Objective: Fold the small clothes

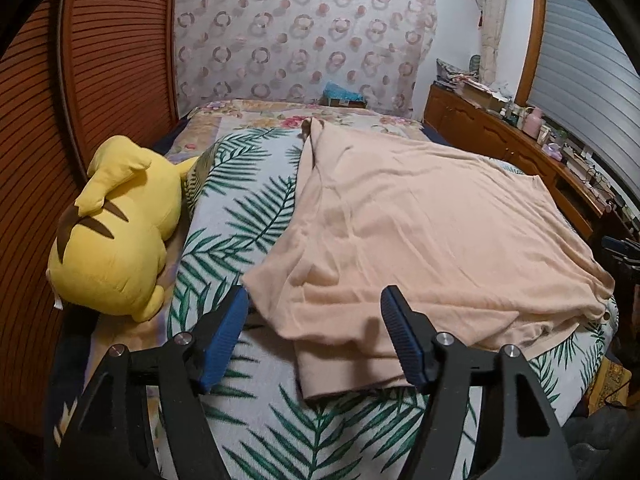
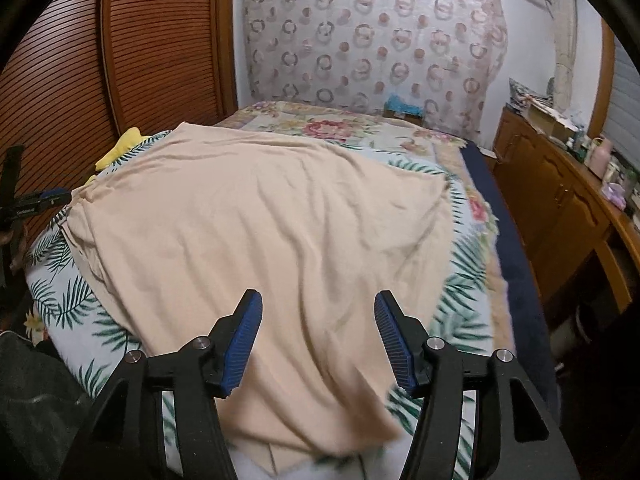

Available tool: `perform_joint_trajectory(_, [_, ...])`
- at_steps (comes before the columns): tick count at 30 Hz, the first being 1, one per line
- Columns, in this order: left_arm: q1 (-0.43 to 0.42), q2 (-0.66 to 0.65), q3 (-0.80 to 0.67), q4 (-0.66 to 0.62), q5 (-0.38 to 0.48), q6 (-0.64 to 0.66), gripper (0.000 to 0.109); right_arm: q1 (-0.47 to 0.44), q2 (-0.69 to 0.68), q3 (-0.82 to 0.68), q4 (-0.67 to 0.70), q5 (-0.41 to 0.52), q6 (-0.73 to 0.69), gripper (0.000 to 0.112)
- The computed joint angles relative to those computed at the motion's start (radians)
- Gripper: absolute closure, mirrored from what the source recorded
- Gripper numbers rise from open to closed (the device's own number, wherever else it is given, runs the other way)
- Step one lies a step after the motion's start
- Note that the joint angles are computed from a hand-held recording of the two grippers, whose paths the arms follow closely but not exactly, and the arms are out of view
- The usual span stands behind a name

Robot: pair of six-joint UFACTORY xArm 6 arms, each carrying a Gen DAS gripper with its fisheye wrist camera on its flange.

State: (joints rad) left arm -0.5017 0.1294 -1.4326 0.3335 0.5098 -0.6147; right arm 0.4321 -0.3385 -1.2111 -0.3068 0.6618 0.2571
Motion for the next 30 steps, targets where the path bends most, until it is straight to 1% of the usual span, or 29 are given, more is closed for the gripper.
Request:
perform_joint_trajectory(2, [-0.004,-0.011,0.016,0.003,0.006,-0.009,0.039,-0.002,0.034,-0.008,0.019,-0.023,-0.013,0.052])
perform_joint_trajectory(4, [-0.007,-0.018,0.026,0.004,0.014,-0.009,0.039,-0.004,0.084,-0.035,0.019,-0.026,-0.021,0.052])
perform_joint_trajectory(8, [-0.016,-0.027,0.044,0.003,0.029,-0.01,0.039,-0.005,0.161,-0.092,0.051,-0.01,-0.044,0.052])
perform_joint_trajectory(11, [-0.022,-0.027,0.048,-0.004,0.039,-0.005,0.039,-0.005,0.189,-0.105,0.067,-0.006,-0.057,0.052])
perform_joint_trajectory(14, [-0.025,-0.026,0.049,-0.007,0.044,-0.003,0.039,0.003,0.22,-0.133,0.037,0.0,-0.04,0.052])
perform_joint_trajectory(17, [-0.025,-0.023,0.048,-0.015,0.044,-0.001,0.039,0.005,0.219,-0.136,0.036,0.0,-0.039,0.05])
perform_joint_trajectory(19, [-0.026,-0.018,0.043,-0.016,0.048,0.0,0.039,0.007,0.219,-0.133,0.043,-0.001,-0.049,0.045])
perform_joint_trajectory(23, [-0.026,-0.008,0.034,-0.021,0.054,0.003,0.039,0.018,0.215,-0.144,0.022,0.027,-0.02,0.042])
perform_joint_trajectory(24, [-0.027,-0.007,0.033,-0.022,0.055,0.003,0.039,0.018,0.213,-0.15,0.017,0.04,-0.013,0.039])
perform_joint_trajectory(25, [-0.027,-0.005,0.033,-0.025,0.056,0.006,0.039,0.021,0.216,-0.159,-0.004,0.06,0.014,0.032])
perform_joint_trajectory(26, [-0.028,-0.004,0.032,-0.026,0.058,0.007,0.039,0.025,0.218,-0.169,-0.032,0.083,0.047,0.03])
perform_joint_trajectory(30, [-0.029,-0.005,0.034,-0.019,0.057,0.005,0.039,0.02,0.184,-0.122,0.001,0.054,0.02,0.03])
